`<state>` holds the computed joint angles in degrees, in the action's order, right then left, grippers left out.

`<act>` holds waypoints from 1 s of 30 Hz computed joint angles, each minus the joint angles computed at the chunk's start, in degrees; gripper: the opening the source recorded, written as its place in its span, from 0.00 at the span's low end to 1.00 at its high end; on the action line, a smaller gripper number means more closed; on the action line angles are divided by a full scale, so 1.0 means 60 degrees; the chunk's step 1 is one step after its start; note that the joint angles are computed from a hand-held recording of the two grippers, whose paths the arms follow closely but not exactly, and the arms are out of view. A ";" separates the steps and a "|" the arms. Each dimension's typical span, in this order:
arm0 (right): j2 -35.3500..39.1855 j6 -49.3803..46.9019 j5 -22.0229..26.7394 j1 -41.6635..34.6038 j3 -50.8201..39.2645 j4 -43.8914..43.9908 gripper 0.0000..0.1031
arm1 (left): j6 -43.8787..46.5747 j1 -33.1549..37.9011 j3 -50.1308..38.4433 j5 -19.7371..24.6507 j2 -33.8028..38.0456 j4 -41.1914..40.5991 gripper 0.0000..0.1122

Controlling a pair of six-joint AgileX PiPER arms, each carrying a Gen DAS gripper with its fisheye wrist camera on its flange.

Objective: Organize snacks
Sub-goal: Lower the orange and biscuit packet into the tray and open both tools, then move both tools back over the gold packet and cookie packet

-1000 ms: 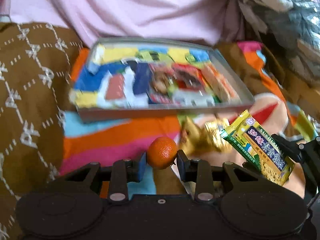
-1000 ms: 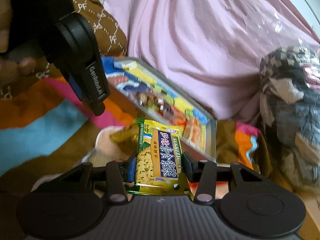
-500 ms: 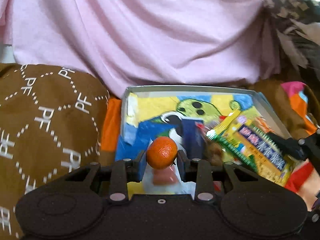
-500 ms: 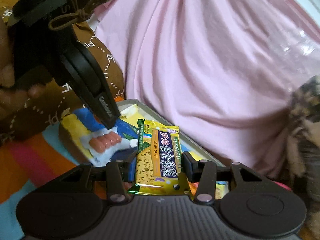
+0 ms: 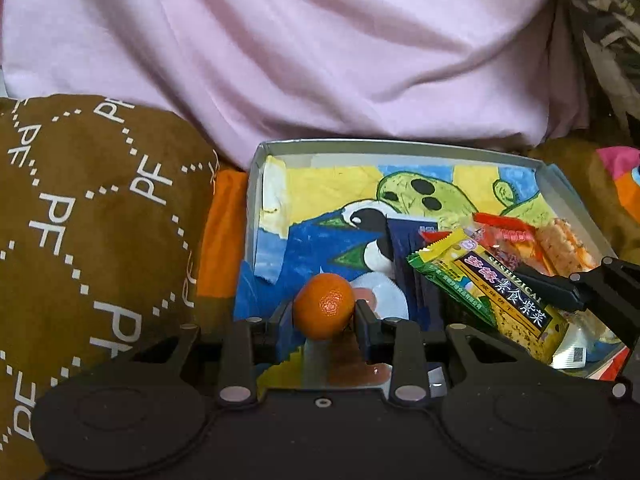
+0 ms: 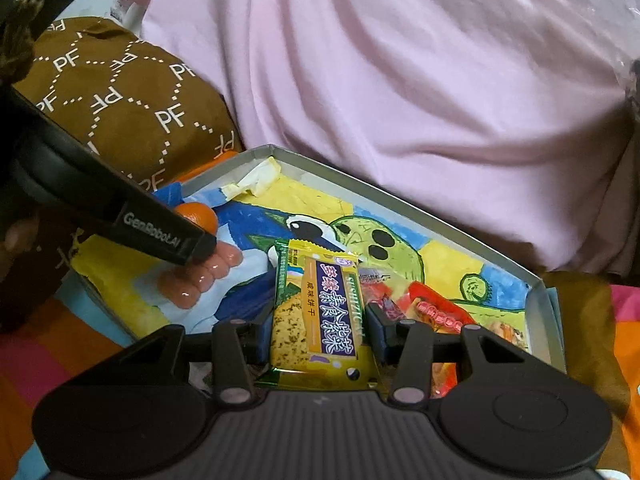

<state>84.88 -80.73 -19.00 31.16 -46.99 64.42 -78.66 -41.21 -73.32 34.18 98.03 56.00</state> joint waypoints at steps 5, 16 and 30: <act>-0.0010 0.0065 -0.0266 0.0225 0.0075 -0.0053 0.49 | 0.0210 0.0065 -0.0108 0.0121 0.0040 -0.0337 0.32; -0.1094 0.3508 0.0199 -0.0258 0.1017 -0.2908 0.86 | 0.0180 -0.0227 0.0059 0.0390 -0.0471 -0.0443 0.63; -0.4335 0.1036 0.0477 -0.0115 0.2169 0.0610 1.00 | -0.1628 -0.2419 0.0400 0.2672 -0.1599 0.1291 0.90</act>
<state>58.87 -74.51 -16.14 30.47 -33.97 68.08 -88.43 -55.72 -70.92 50.21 88.44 63.74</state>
